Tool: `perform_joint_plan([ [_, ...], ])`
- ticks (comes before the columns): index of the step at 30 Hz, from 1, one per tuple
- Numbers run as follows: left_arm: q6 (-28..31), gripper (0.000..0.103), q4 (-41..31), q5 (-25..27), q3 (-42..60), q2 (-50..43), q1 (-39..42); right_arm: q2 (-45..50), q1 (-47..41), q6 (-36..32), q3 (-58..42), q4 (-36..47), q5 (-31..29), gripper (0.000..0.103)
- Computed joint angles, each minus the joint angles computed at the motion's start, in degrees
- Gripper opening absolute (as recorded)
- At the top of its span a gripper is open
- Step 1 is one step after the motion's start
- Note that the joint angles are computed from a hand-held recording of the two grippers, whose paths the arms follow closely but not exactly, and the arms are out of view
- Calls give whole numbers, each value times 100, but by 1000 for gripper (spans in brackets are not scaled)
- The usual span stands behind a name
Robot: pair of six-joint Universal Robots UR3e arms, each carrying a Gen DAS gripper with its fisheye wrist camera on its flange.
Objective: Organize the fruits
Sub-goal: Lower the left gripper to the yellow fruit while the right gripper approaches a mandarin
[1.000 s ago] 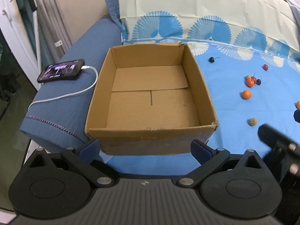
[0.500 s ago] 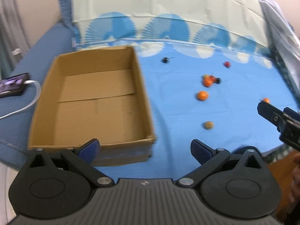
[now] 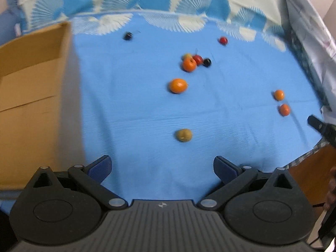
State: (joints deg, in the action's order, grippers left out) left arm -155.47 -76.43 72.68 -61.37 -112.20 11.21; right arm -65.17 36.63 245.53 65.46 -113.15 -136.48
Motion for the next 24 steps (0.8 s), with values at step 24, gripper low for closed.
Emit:
perform_joint_plan([
  [24,-467,95,33,1350,2770,-3315,-1496,1708,-2562,-2191,1513,-3774,1213,102],
])
